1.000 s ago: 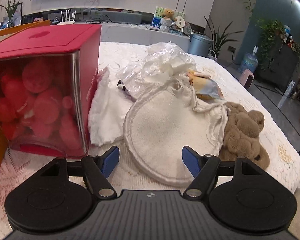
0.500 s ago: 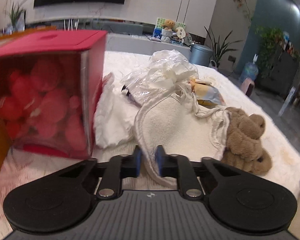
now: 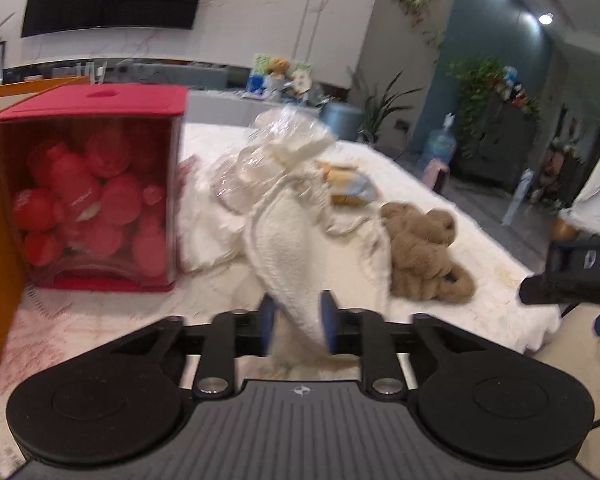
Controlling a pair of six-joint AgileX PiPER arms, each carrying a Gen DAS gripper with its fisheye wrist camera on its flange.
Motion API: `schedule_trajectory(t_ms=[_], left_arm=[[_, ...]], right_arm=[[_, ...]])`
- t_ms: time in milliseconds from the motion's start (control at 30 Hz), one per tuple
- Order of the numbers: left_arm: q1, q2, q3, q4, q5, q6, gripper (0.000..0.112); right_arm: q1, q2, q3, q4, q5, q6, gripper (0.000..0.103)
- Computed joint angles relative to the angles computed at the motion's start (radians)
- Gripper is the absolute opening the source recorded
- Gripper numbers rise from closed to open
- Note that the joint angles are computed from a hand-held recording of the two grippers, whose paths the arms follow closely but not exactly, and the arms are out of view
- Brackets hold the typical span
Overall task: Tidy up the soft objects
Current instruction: 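Close the left tool on the edge of the white round cloth pouch, then lift the pouch with the left tool while the right tool grasps the brown teddy bear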
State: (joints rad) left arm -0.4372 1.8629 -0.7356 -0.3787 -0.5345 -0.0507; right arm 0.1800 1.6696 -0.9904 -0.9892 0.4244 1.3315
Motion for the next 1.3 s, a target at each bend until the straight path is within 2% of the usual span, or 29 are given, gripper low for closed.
schedule_trajectory(t_ms=[33,167,400,567,600,667,700,733,767,833,933,1067,1167,1300], left_arm=[[0.01,0.007,-0.013,0.052,0.005,-0.039,0.05],[0.025,0.05,-0.065,0.111,-0.002,-0.093,0.058],[0.041,0.128,-0.171,0.112,0.042,-0.143,0.062],[0.046,0.144,-0.194,0.128,0.037,-0.177,0.061],[0.039,0.145,-0.203,0.08,0.051,-0.131,0.06],[0.026,0.147,-0.223,-0.033,0.091,-0.02,0.038],[0.023,0.146,-0.231,-0.084,0.111,0.032,0.032],[0.02,0.145,-0.233,-0.143,0.124,0.086,0.02],[0.02,0.143,-0.23,-0.17,0.128,0.107,0.015],[0.032,0.128,-0.214,-0.137,0.144,0.071,0.008],[0.02,0.084,-0.168,-0.165,0.112,0.095,0.007],[-0.027,0.029,-0.128,-0.357,0.068,0.328,0.006],[-0.047,-0.008,-0.107,-0.462,0.052,0.45,0.006],[-0.05,-0.065,-0.065,-0.497,0.067,0.499,0.006]], right_arm=[[0.001,0.001,-0.001,-0.002,0.001,-0.002,0.092],[0.004,0.008,-0.008,0.004,0.017,-0.001,0.092],[0.009,0.018,-0.012,0.018,0.01,-0.026,0.092],[0.012,0.028,-0.021,0.027,0.02,-0.042,0.092],[0.014,0.029,-0.022,0.025,0.023,-0.041,0.092],[0.018,0.034,-0.025,0.02,0.028,-0.037,0.092],[0.019,0.034,-0.026,0.023,0.03,-0.041,0.092],[0.02,0.037,-0.029,0.029,0.032,-0.051,0.092],[0.022,0.039,-0.033,0.034,0.037,-0.058,0.092],[0.03,0.045,-0.037,0.024,0.046,-0.057,0.092],[0.037,0.052,-0.04,0.007,0.052,-0.059,0.092],[0.039,0.058,-0.044,0.011,0.057,-0.069,0.092],[0.031,0.044,-0.031,0.008,0.024,-0.051,0.092],[0.024,0.038,-0.027,0.049,-0.037,-0.032,0.092]])
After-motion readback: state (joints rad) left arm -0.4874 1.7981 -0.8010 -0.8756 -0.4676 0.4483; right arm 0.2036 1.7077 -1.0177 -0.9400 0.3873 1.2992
